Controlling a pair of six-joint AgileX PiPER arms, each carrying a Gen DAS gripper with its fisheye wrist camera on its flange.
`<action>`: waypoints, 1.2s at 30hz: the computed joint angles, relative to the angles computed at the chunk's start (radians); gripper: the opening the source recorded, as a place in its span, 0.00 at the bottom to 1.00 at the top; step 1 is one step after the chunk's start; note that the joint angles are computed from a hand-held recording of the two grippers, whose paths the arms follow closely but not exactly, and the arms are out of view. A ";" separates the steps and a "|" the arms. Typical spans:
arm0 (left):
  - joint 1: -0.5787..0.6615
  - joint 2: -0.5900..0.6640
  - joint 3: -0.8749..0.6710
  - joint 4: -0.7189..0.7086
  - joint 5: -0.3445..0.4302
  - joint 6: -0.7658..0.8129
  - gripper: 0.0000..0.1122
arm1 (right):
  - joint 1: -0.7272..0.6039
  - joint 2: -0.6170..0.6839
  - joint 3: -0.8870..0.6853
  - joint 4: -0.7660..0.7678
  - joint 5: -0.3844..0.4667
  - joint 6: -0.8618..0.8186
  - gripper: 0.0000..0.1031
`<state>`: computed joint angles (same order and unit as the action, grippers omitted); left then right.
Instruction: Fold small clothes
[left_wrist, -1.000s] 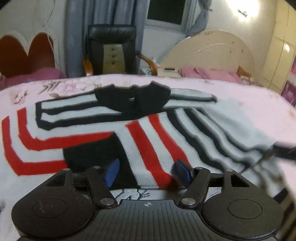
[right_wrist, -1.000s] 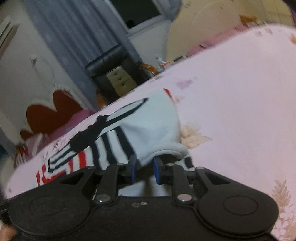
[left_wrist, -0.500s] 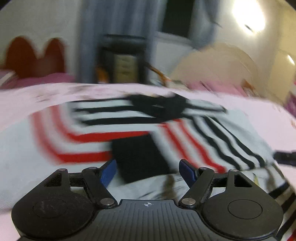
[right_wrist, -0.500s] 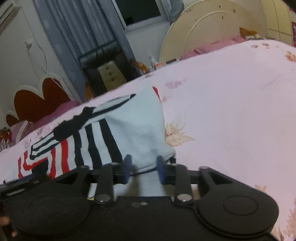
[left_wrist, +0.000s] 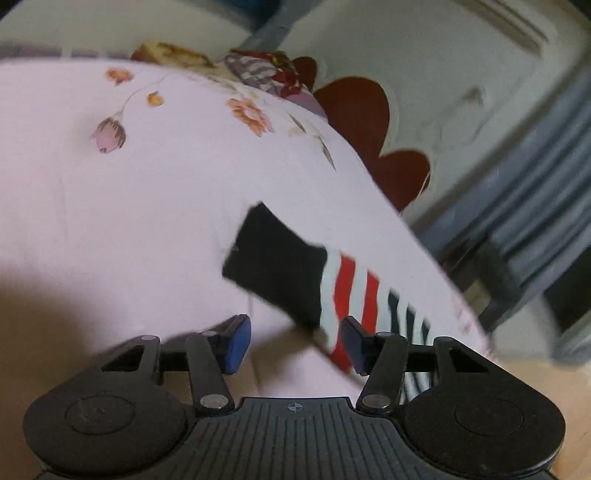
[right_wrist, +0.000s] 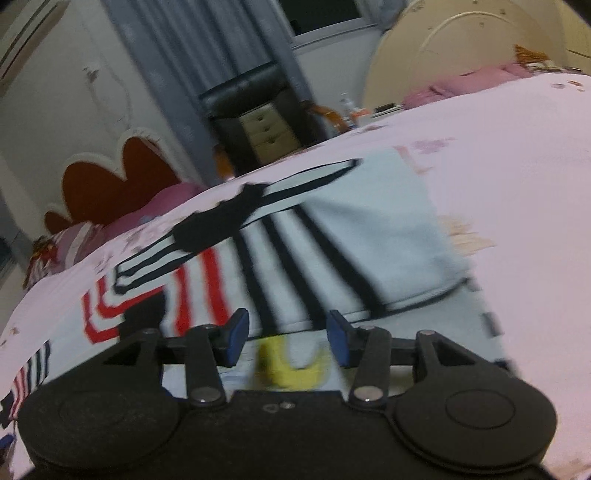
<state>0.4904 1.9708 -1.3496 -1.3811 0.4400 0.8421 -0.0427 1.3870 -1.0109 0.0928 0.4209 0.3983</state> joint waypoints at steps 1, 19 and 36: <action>0.001 0.018 -0.013 -0.036 0.011 0.014 0.49 | 0.025 0.006 -0.011 -0.025 0.003 0.033 0.44; -0.194 0.084 -0.259 0.029 0.140 0.166 0.05 | 0.188 0.019 -0.094 -0.353 0.076 0.431 0.44; -0.929 0.518 -1.148 0.956 0.389 -0.639 0.05 | -0.152 -0.118 0.006 0.107 0.034 -0.013 0.46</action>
<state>-0.4385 2.4887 -2.4974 -0.4247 0.8288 0.2034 -0.1942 1.2695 -1.0050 0.1997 0.4550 0.3855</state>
